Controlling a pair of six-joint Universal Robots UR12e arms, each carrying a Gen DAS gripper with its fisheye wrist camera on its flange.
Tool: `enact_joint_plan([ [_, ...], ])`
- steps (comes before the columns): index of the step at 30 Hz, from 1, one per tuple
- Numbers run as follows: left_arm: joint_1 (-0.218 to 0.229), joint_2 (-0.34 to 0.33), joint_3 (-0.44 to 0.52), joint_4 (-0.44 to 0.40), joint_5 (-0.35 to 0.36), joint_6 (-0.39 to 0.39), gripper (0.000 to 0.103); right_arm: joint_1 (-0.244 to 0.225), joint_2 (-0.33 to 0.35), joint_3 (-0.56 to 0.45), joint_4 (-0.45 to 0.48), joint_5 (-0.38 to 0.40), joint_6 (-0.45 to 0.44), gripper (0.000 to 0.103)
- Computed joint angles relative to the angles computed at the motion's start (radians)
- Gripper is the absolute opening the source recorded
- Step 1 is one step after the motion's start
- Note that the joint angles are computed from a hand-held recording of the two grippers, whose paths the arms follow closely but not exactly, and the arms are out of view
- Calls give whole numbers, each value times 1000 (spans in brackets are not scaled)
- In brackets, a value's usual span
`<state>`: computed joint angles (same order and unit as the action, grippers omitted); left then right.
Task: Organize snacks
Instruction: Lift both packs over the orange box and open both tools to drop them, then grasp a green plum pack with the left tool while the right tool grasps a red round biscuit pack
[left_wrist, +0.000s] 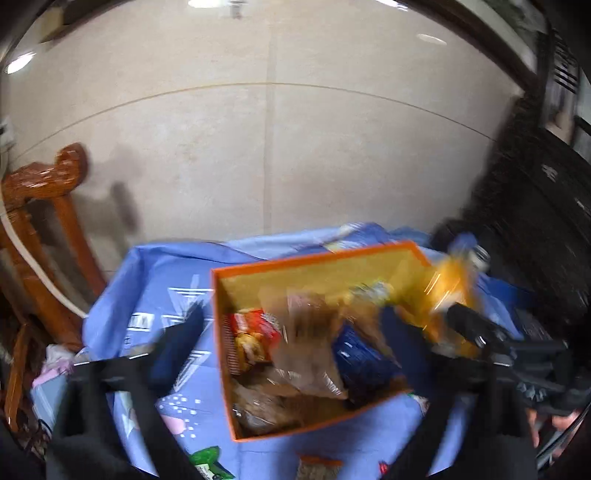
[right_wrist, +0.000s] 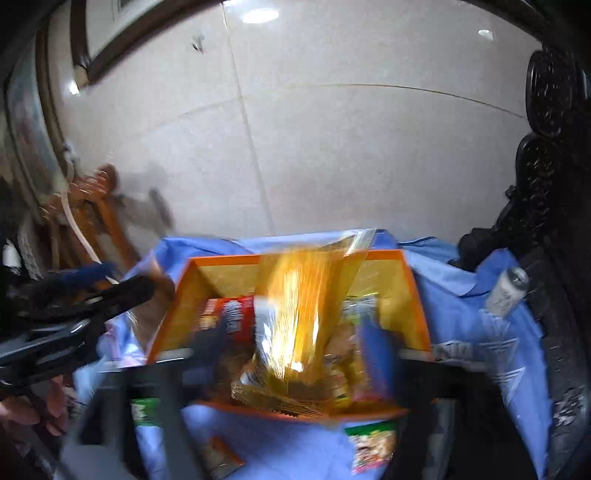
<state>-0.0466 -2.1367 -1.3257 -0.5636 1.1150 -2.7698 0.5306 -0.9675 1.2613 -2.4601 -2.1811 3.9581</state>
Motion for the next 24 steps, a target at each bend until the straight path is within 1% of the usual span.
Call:
enact_joint_plan([
  [1,4,1,-3,7,-9,-14,99,1,-3,8,-16,4,-4,88],
  [3,13,5,-6,-8,-28,-14,99,5,-11,29,-44,13,0,88],
  [4,17,9,-13,-11,-26,-13,99,9,-14,39,-49,13,5,88],
  [8,30,20,-36,-43,-25,0,99,17,-30,83,-53,57,20,88],
  [9,34,26,-49,-54,-24,6,99,19,-32,90,-54,67,22,88],
  [12,49,49,-102,-51,-34,26,99,32,-43,125,-72,92,10,88],
  [14,60,64,-140,-40,-55,46,99,38,-52,159,-101,137,-15,88],
  [15,68,75,-166,-34,-66,66,99,41,-60,185,-127,176,-35,88],
  [18,85,105,-228,-34,-69,119,99,50,-68,228,-157,253,-76,87],
  [19,91,116,-248,-44,-67,133,99,54,-70,244,-164,294,-109,88],
  [22,109,145,-295,-63,-69,145,99,56,-71,274,-175,388,-192,87],
  [24,121,164,-331,-58,-60,141,99,57,-65,285,-180,428,-250,87],
])
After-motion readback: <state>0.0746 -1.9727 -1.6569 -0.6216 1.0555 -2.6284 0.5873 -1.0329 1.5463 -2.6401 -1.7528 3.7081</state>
